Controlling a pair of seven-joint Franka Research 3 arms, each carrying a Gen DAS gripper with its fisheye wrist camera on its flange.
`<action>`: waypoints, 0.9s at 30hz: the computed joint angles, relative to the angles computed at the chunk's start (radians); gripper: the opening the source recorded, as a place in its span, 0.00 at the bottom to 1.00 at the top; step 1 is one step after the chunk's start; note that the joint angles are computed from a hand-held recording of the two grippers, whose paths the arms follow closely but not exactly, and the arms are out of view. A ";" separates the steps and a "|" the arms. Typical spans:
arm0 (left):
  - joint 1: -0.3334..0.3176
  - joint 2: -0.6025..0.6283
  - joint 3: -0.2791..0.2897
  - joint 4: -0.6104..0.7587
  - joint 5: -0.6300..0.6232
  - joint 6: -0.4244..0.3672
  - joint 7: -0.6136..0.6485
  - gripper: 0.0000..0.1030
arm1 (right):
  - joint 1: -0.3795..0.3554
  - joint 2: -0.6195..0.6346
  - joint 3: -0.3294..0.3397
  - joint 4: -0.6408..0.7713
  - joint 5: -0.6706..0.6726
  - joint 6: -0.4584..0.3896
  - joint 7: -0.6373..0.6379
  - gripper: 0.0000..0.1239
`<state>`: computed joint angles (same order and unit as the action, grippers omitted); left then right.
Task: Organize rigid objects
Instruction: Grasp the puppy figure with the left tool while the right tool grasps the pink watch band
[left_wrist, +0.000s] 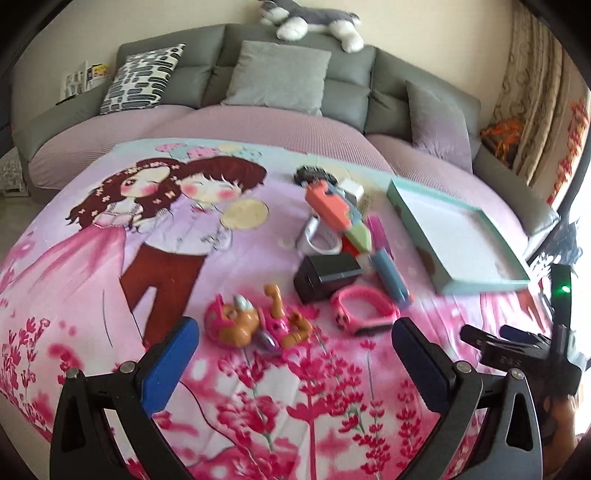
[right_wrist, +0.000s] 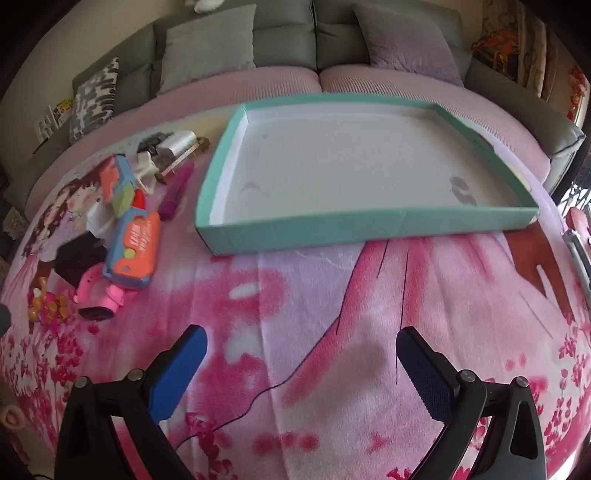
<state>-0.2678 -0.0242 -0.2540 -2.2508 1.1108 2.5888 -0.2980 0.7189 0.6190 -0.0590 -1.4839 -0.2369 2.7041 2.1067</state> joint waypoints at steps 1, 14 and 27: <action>0.001 -0.001 0.000 0.002 0.003 -0.013 0.003 1.00 | 0.020 -0.020 -0.025 -0.024 -0.030 0.047 0.022 0.83; 0.033 -0.023 0.015 -0.028 -0.233 -0.026 0.178 1.00 | -0.060 0.028 0.166 0.147 0.147 0.164 -0.196 0.83; 0.046 0.038 0.037 -0.035 -0.352 0.035 0.253 1.00 | 0.043 0.168 0.090 0.318 0.197 -0.097 -0.247 0.83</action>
<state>-0.2214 0.0137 -0.2169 -2.2857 0.7592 2.6237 -0.0455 0.7614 0.7868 0.0306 -1.1661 -0.0399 2.6071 1.8594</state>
